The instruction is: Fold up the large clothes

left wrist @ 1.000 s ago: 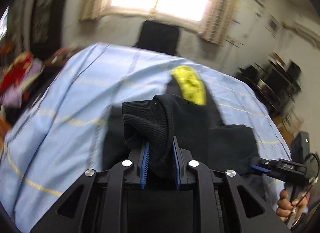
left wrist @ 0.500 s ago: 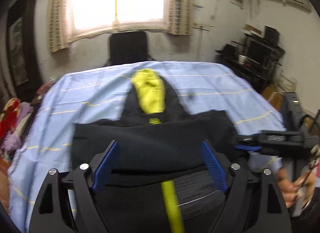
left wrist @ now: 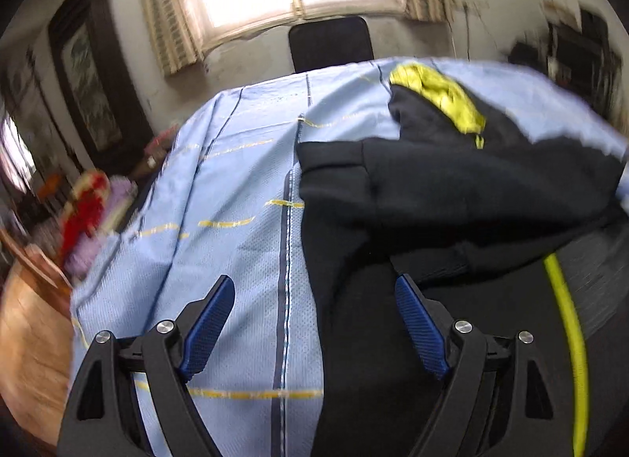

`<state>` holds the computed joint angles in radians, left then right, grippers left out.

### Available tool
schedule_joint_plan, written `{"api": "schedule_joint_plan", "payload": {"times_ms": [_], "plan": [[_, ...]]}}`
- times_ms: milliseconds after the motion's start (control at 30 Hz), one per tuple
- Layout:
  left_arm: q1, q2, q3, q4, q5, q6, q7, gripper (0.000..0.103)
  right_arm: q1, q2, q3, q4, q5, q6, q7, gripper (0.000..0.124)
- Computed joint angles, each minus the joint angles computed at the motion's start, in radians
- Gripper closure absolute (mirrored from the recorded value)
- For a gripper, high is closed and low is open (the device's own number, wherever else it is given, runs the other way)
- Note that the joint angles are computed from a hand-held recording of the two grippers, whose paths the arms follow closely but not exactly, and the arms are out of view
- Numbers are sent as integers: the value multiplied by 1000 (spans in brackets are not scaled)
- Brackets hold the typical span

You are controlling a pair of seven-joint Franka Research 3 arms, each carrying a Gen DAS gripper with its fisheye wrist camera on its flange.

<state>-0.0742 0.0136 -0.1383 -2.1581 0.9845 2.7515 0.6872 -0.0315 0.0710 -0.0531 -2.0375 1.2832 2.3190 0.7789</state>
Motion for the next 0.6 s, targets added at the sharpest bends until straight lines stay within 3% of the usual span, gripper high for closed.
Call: {"api": "schedule_joint_plan", "payload": {"times_ms": [67,133,367,433,467,500,567,600], "plan": [[-20,45,-10,53,80,-91,-24,19,4,7,3,4,-20,9,12,63],[-28,81,-3,88,75,-125,-1,19,7,19,6,13,-39,16,27,62],[-53,112,26,130,163,-170,-62,19,17,32,21,23,-60,56,37,63],[-55,106,29,125,194,-166,-94,36,26,33,26,22,-82,83,47,71],[-38,96,31,112,146,-112,-65,57,34,36,30,24,-106,109,63,81],[-24,89,31,100,86,-69,-29,80,44,36,34,21,-132,149,83,98],[3,60,34,60,-27,13,21,91,50,30,38,15,-137,177,87,115],[16,36,40,30,-58,56,20,91,50,22,41,10,-120,179,71,115]]}}
